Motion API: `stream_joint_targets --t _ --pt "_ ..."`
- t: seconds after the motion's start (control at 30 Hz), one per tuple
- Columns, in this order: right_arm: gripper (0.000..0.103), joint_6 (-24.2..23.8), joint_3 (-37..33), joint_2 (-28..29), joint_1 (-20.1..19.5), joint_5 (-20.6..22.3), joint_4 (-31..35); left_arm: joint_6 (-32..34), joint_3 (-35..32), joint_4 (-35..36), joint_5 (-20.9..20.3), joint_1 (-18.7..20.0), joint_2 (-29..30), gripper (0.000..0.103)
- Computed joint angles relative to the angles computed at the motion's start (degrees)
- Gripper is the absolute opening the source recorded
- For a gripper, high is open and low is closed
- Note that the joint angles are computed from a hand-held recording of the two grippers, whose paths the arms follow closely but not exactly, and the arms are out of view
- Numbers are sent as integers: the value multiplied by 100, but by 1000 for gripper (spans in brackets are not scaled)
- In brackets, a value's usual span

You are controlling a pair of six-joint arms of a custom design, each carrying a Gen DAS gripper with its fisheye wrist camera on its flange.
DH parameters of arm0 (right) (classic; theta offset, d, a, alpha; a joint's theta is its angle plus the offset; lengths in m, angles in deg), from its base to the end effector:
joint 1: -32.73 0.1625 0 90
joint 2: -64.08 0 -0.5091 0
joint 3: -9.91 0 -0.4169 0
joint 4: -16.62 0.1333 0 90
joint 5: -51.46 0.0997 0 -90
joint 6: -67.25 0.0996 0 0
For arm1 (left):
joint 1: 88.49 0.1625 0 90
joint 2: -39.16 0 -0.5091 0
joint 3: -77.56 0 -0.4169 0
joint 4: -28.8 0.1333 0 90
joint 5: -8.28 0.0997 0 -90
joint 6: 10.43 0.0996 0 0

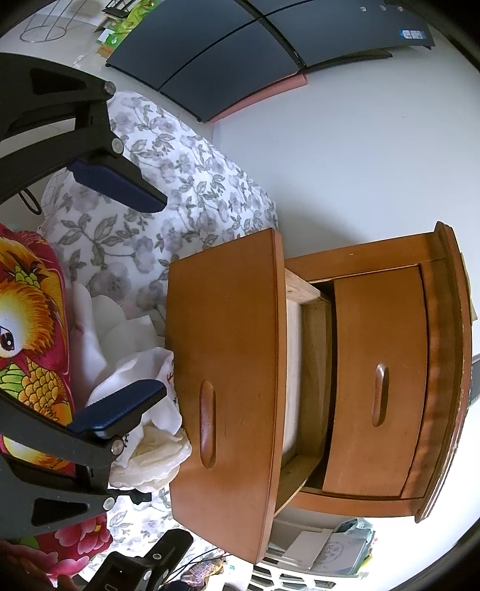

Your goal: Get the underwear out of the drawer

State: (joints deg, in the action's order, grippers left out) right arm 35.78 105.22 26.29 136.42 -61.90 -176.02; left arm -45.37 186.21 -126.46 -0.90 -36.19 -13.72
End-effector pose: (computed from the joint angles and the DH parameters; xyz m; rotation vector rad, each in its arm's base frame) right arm 0.2713 -0.7175 0.1289 0.7530 -2.3636 0.9355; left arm -0.2098 -0.6502 0.2245 -0.0861 1.8513 -1.0558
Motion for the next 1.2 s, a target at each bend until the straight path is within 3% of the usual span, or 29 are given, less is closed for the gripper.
stream_joint_targets --t 1.2 --pt "103 -30 8 -7 4 -7 5 -10 -6 72 -120 7 -17 92"
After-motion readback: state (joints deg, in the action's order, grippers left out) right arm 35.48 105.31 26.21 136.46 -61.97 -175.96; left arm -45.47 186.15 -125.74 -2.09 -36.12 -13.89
